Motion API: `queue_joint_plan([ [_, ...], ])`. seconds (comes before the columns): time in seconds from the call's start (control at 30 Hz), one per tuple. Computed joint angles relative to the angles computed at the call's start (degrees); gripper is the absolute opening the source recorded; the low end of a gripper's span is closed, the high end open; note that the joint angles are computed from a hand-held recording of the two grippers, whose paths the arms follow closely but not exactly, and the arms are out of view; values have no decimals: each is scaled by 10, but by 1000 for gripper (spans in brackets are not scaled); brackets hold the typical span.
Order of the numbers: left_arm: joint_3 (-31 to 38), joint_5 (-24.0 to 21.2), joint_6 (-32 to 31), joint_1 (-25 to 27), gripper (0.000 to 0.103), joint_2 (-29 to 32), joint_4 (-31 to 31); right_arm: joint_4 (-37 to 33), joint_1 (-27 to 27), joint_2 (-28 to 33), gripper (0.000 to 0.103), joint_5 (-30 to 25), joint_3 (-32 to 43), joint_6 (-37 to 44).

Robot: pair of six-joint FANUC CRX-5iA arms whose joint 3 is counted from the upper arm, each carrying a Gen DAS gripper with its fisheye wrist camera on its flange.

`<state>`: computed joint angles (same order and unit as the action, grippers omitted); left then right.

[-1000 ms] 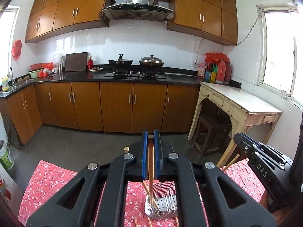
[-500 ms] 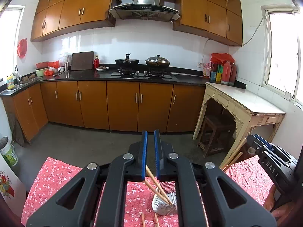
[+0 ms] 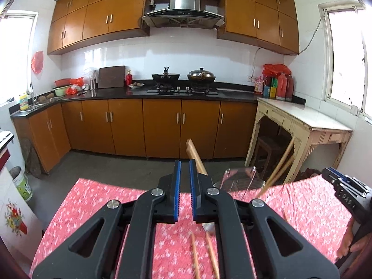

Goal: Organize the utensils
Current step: 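Move both open tools back over the row of chopsticks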

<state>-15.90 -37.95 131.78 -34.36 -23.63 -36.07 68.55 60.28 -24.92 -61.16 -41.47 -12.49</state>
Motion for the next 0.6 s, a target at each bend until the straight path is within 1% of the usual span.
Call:
queue_joint_plan([
  [0.07,-24,-7,20,-10,8,-18,-17,-13,30,-14,21,-25,-18,-6],
  [0.2,-73,-7,33,-12,8,-52,-15,-48,100,-41,21,-77,-56,-25],
  [0.3,-103,-29,83,-40,8,-75,-60,-70,157,-60,21,-121,-84,-49],
  [0.43,-146,-45,118,-60,8,-100,-80,-101,232,-87,21,-173,-121,-99],
  [0.53,-168,-62,147,-82,11,-112,-99,-132,292,-95,21,-222,-144,-136],
  [0.6,-182,-90,197,-123,17,-115,-136,-150,320,-102,21,-233,-156,-160],
])
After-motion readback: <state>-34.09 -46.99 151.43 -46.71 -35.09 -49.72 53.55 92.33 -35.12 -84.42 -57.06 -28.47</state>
